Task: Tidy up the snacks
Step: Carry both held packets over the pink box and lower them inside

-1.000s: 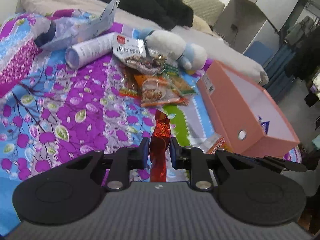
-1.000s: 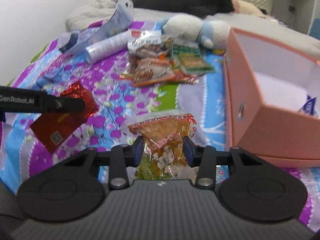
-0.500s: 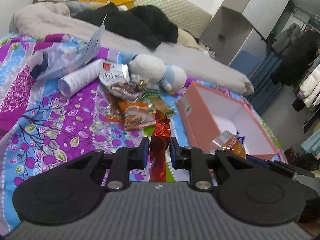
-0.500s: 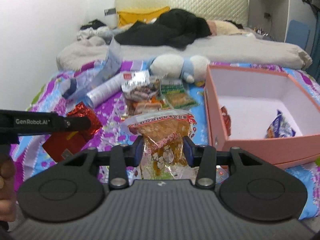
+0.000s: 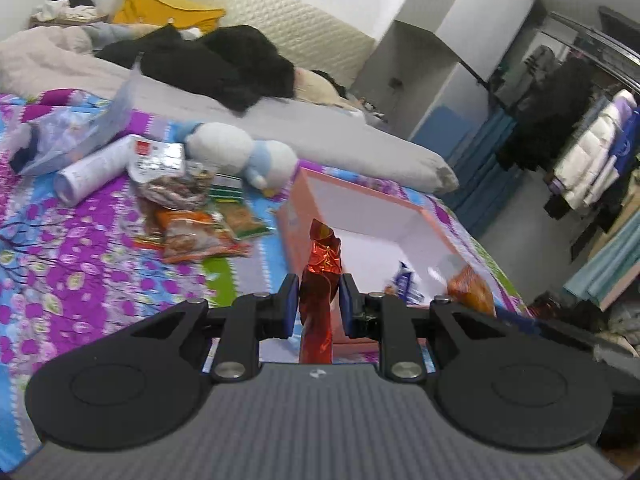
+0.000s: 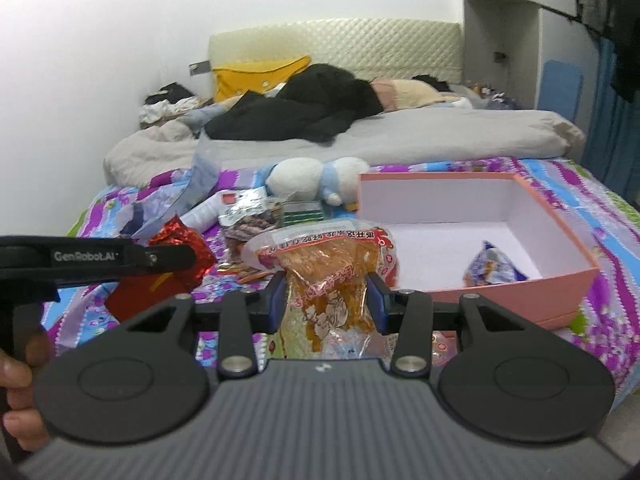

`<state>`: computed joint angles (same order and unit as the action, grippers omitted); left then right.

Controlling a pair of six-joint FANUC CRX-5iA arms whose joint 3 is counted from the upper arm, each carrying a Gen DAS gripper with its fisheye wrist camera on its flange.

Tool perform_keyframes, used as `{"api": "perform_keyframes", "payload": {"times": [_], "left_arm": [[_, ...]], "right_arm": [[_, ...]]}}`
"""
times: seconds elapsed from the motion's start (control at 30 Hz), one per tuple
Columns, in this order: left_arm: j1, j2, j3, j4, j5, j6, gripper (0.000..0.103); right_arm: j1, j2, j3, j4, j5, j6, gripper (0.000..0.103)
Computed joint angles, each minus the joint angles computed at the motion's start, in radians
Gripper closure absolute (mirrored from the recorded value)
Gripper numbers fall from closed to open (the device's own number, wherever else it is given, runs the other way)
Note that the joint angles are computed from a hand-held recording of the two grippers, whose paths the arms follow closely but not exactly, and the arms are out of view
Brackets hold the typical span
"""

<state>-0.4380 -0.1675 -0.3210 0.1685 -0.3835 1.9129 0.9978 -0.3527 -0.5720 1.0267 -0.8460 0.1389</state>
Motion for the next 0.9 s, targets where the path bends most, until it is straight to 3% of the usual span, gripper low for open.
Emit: {"api": "perform_keyframes", "payload": {"times": [0.27, 0.5, 0.7, 0.8, 0.9], "left_arm": [[-0.048, 0.083, 0.106, -0.034, -0.039, 0.024, 0.078], [-0.030, 0.242, 0.255, 0.091, -0.066, -0.122, 0.078], [-0.019, 0.487, 0.516, 0.189, -0.138, -0.233, 0.078], [-0.008, 0.631, 0.697, 0.213, -0.220, -0.248, 0.078], [0.004, 0.792, 0.943, 0.180, -0.364, -0.215, 0.078]], "right_arm": [[-0.042, -0.032, -0.010, -0.037, -0.016, 0.009, 0.058], [-0.149, -0.006, 0.013, -0.082, 0.042, 0.046, 0.058], [-0.333, 0.140, 0.138, -0.183, 0.162, 0.193, 0.058], [-0.402, 0.235, 0.236, -0.275, 0.186, 0.317, 0.058], [-0.462, 0.355, 0.391, -0.452, 0.157, 0.495, 0.058]]}}
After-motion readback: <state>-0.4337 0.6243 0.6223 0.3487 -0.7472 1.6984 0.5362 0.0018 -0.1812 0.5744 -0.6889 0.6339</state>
